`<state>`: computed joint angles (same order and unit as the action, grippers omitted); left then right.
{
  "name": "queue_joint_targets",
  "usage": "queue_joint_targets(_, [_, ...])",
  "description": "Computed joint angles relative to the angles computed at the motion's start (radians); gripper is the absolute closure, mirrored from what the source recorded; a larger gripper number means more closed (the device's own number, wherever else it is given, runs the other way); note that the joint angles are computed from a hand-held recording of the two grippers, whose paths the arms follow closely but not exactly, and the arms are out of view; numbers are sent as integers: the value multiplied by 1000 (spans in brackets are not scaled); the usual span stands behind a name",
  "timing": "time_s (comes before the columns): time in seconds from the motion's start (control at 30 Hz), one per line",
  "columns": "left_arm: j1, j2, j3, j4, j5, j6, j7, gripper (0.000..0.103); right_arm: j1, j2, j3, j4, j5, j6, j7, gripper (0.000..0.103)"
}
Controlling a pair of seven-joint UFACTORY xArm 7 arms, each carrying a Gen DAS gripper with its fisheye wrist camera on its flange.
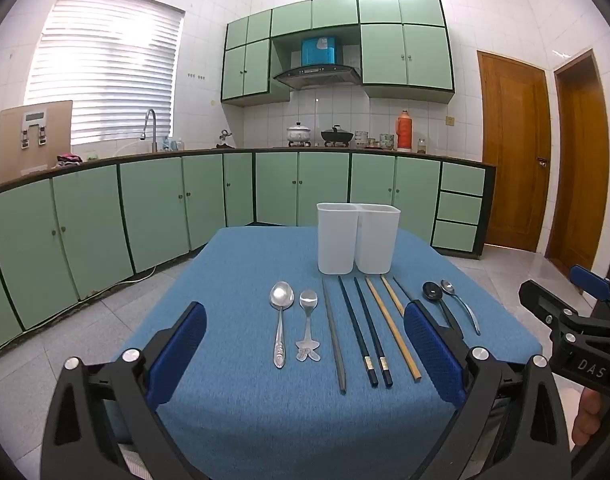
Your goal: Organize utensils
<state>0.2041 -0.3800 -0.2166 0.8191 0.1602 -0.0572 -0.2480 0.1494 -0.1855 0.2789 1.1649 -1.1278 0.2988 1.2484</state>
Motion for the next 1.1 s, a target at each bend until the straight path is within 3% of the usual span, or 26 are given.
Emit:
queue_joint_targets(0.9, [-11, 5, 9, 4, 1, 8, -3, 6, 11, 1, -4, -1, -8, 9, 8, 5])
queue_joint_targets(0.97, [-91, 24, 89, 20, -24, 27, 35, 6, 9, 17, 2, 11, -24, 15, 22, 5])
queue_joint_targets(1.1, [-120, 69, 131, 61, -50, 74, 56, 6, 14, 37, -20, 31, -11, 34, -12, 5])
